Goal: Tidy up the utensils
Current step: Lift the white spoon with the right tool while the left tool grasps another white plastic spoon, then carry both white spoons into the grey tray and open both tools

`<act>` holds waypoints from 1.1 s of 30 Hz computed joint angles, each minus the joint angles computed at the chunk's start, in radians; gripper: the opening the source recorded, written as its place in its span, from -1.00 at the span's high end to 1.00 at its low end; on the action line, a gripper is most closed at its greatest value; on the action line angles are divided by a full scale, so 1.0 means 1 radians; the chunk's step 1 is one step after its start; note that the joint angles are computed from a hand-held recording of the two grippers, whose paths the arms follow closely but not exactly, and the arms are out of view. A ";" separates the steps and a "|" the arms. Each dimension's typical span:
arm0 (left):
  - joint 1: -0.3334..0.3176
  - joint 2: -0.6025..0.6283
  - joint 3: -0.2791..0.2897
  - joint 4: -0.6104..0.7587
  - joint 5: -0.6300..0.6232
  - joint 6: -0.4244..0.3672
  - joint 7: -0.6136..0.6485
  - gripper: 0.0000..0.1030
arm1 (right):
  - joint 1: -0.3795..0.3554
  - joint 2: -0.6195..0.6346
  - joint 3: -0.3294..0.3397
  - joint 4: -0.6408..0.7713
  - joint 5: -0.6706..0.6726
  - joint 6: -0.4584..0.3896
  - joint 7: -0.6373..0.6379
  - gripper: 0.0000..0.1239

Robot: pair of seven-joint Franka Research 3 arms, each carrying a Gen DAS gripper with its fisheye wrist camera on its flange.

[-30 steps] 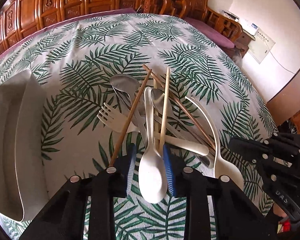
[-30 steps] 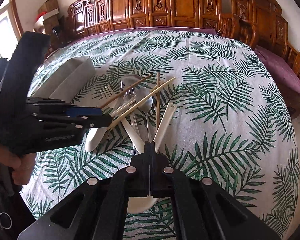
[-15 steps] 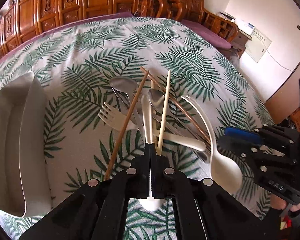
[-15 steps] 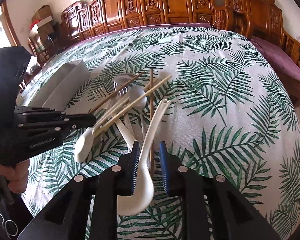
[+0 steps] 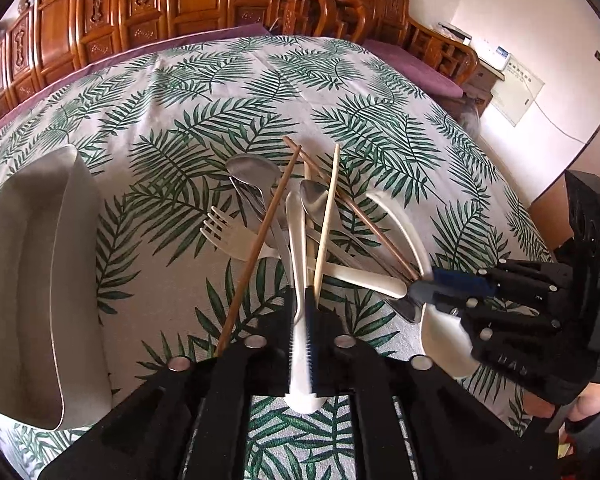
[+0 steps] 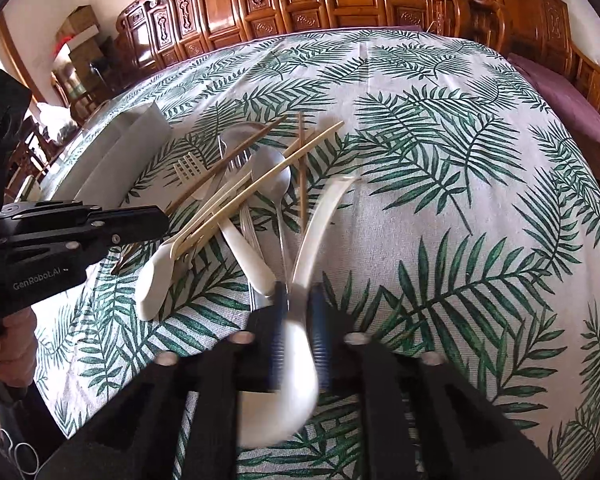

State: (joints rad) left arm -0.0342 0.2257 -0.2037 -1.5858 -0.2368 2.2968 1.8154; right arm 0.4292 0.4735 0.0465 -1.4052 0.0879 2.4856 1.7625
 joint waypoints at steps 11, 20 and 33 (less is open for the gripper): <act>-0.009 0.042 0.001 0.041 0.059 -0.065 -0.057 0.62 | -0.005 -0.019 -0.005 -0.013 -0.008 0.010 0.000 0.91; 0.005 -0.042 0.006 -0.052 0.027 -0.006 -0.006 0.95 | 0.004 -0.023 -0.008 -0.007 -0.029 0.015 0.001 0.93; 0.013 -0.147 0.040 -0.126 -0.043 0.062 0.064 0.95 | 0.017 -0.042 0.001 0.010 -0.040 0.029 -0.004 0.93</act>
